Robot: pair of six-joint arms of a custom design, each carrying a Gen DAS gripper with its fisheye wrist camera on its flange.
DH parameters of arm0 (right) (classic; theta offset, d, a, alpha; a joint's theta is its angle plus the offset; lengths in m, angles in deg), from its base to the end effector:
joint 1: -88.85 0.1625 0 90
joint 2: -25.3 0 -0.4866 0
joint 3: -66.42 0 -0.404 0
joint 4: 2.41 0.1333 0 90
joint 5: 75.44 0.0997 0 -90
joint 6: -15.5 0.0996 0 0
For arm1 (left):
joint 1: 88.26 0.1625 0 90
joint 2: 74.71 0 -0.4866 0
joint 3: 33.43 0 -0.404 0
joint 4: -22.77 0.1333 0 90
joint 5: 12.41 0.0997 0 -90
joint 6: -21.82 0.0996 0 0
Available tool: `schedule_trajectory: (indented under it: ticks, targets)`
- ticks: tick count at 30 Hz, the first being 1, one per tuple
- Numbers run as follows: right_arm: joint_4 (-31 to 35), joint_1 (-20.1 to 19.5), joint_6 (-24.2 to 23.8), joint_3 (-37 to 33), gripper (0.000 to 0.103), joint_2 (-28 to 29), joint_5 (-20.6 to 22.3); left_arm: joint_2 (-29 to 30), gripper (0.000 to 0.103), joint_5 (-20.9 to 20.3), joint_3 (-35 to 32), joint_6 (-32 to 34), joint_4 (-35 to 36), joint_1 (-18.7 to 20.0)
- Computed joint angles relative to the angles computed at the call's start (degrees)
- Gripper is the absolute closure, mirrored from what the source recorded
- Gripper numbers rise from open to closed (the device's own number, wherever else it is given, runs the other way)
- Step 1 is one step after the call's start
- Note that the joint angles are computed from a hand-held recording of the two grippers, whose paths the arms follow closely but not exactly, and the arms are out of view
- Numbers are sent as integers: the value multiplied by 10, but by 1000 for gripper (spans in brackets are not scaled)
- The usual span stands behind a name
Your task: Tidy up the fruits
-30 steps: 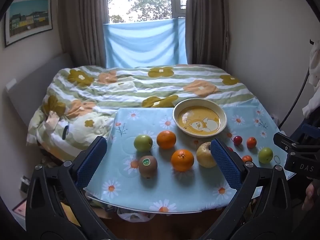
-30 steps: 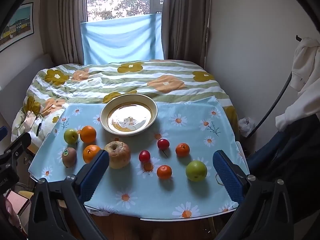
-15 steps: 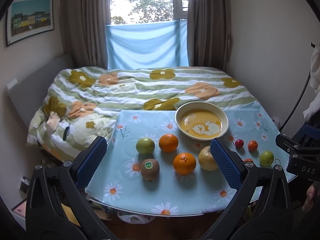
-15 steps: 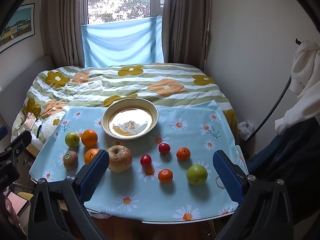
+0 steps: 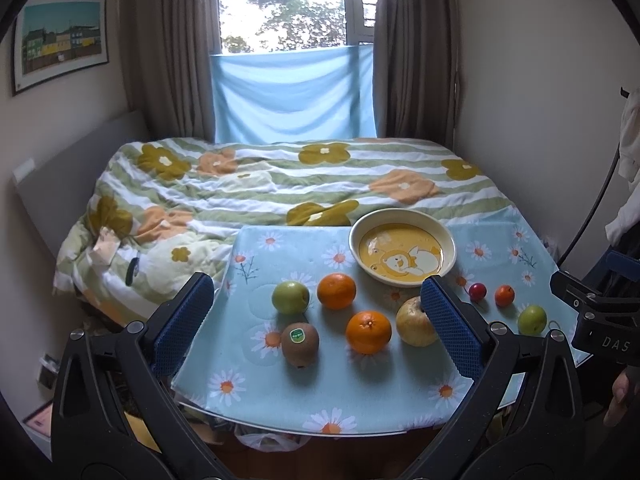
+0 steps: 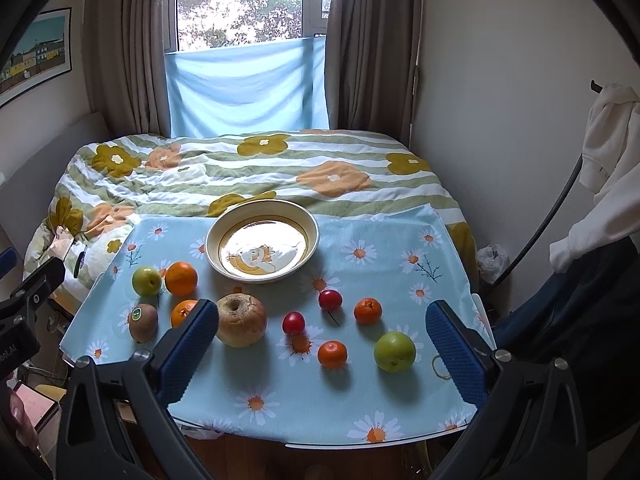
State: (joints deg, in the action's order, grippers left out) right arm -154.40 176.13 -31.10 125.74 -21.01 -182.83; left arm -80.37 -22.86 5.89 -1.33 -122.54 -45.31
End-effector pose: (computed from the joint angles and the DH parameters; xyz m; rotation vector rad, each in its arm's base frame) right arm 0.0623 -0.8708 0.4362 0.7394 -2.2817 0.8378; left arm -0.5157 -0.7960 0.0066 0.0966 1.9038 -1.1956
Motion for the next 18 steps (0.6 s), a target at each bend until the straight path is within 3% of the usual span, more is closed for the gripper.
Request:
schedule_trajectory:
  ticks: [18]
  targets:
    - [-1, 0, 2, -5, 0, -1, 2, 3, 0, 2, -6, 10, -8, -1]
